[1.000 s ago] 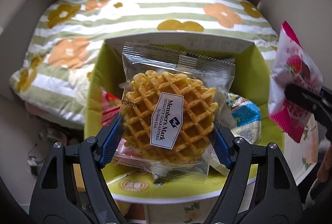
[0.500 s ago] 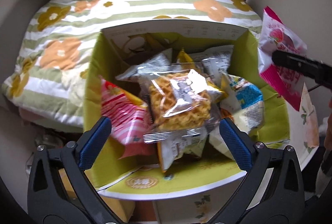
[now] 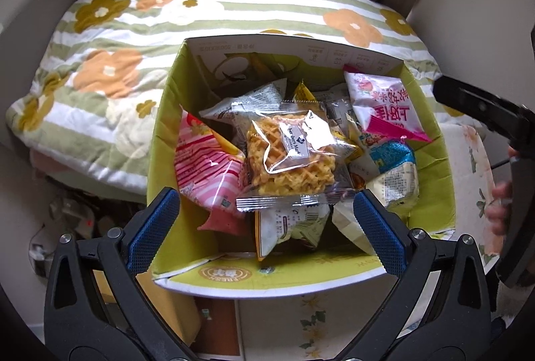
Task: Organize snacks
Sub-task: 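Withdraw both tools from the box toward the remaining snacks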
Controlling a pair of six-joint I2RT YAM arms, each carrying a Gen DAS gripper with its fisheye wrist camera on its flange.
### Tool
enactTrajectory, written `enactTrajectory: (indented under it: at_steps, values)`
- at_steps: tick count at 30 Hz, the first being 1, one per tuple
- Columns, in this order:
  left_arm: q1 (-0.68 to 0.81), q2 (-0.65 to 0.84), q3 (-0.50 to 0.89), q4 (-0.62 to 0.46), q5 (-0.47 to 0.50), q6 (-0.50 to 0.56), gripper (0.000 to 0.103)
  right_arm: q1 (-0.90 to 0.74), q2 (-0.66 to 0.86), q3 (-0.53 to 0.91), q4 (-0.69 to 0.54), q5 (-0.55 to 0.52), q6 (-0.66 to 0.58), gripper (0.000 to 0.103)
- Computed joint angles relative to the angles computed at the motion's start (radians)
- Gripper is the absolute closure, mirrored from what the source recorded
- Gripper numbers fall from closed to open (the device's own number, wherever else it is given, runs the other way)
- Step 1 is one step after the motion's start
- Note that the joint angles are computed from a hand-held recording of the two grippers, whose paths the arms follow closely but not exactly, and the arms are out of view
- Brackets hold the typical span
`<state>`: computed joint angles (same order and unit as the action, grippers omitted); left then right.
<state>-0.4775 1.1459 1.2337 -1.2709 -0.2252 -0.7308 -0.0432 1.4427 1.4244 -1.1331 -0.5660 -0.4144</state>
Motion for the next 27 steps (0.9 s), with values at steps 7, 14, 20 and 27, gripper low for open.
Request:
enactTrajectory:
  at_steps: [7,14,20,27]
  values:
    - [-0.046,0.009,0.045,-0.031,-0.044,-0.02,0.0,-0.052,-0.021,0.059,-0.127,-0.003,-0.107,0.0]
    - [-0.08,0.001,0.024,0.018,0.004,-0.037,0.0,-0.198,-0.031,0.099,-0.249,-0.056,-0.192,0.0]
    - [-0.167,0.043,0.058,0.019,-0.024,-0.096,0.0,-0.344,-0.005,0.161,-0.336,-0.113,-0.237,0.0]
    - [-0.339,0.185,0.202,-0.023,-0.123,-0.243,0.0,-0.526,0.122,0.319,-0.407,-0.155,-0.346,0.0]
